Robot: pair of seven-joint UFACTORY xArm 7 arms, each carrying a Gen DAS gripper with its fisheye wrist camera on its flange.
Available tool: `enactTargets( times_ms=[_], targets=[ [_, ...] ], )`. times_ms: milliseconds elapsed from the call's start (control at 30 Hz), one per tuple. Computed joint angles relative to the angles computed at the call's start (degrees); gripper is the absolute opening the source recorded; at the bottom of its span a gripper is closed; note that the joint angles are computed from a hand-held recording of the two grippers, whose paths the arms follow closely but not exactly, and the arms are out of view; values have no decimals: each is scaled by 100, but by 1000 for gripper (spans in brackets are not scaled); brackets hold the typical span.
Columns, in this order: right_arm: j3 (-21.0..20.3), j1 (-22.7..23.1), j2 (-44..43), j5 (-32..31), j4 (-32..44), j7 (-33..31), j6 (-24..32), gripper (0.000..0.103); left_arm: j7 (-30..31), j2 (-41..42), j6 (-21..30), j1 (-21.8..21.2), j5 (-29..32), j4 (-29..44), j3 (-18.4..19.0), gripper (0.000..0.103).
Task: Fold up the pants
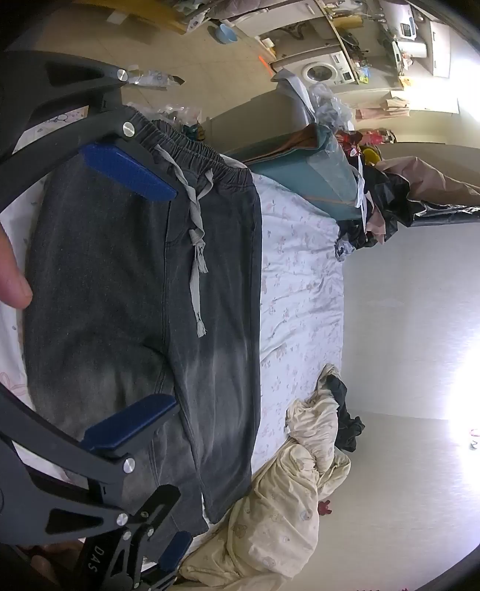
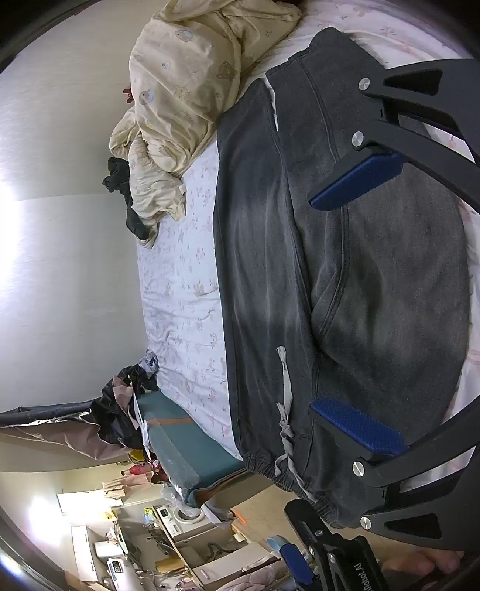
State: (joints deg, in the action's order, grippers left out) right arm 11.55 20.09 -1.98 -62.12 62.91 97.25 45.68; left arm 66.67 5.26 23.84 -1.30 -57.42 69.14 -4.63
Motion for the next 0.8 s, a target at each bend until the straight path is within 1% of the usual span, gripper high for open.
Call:
enactTargets(
  times_ms=[800],
  targets=[
    [-16,-11,4,5,17,-13,-22,103,184,19,-37,12,-153,13,-13,103]
  ],
)
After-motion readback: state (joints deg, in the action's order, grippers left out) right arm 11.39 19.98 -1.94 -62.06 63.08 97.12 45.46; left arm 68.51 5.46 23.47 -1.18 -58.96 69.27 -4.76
